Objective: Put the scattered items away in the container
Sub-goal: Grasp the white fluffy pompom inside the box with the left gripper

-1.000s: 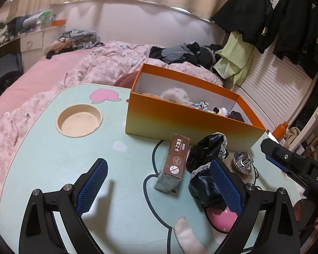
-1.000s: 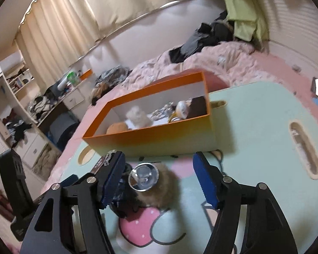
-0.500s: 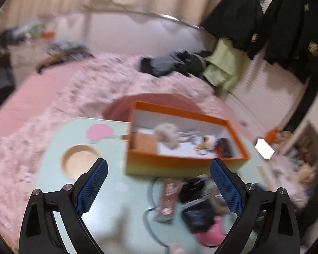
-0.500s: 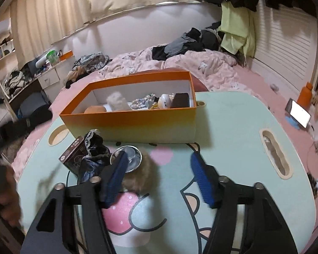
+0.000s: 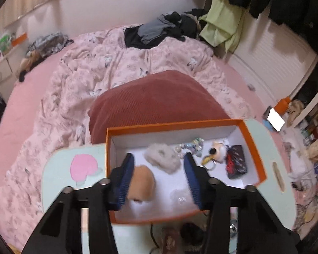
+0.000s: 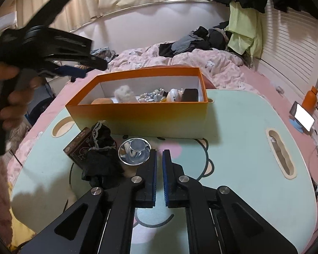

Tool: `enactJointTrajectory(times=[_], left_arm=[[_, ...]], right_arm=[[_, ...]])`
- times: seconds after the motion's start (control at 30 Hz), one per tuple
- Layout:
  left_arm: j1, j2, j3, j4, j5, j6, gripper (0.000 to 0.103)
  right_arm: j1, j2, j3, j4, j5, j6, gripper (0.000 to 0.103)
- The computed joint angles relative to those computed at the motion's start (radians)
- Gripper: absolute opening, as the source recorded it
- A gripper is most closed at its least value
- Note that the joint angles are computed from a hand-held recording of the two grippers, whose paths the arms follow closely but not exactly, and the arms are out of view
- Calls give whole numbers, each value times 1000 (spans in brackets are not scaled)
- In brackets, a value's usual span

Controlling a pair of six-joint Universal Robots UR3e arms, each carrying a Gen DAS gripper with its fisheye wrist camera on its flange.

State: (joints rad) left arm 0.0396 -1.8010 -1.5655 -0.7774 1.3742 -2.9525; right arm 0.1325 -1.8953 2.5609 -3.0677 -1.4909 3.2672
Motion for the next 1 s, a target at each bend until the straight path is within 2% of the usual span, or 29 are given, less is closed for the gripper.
enactJointTrajectory(times=[0.07, 0.23, 0.3, 0.5, 0.6, 0.63, 0.7, 0.87, 1.0], left_arm=[[-36, -73, 89, -47, 55, -16, 40], [-92, -206, 243, -165, 123, -36, 43], [-99, -235, 264, -175, 124, -57, 50], [-123, -341, 352, -181, 163, -105, 50], [-118, -377, 377, -204, 148, -98, 48], [-115, -375, 363, -189, 141, -99, 42], [-114, -356, 325, -150, 141, -97, 23], [-89, -257, 224, -80, 86, -57, 23], [-34, -79, 68, -21, -32, -12, 23]], right_arm=[[-13, -5, 4, 8, 21, -3, 15], [-37, -24, 14, 25, 49, -8, 15], [-38, -26, 16, 26, 51, -7, 15], [-45, -28, 18, 33, 64, -8, 15], [-51, -33, 21, 39, 69, -7, 15], [-55, -38, 22, 44, 72, -8, 15], [-63, -44, 25, 52, 80, -10, 15], [-77, -60, 35, 57, 87, -2, 15], [-105, -78, 50, 55, 107, 4, 15]])
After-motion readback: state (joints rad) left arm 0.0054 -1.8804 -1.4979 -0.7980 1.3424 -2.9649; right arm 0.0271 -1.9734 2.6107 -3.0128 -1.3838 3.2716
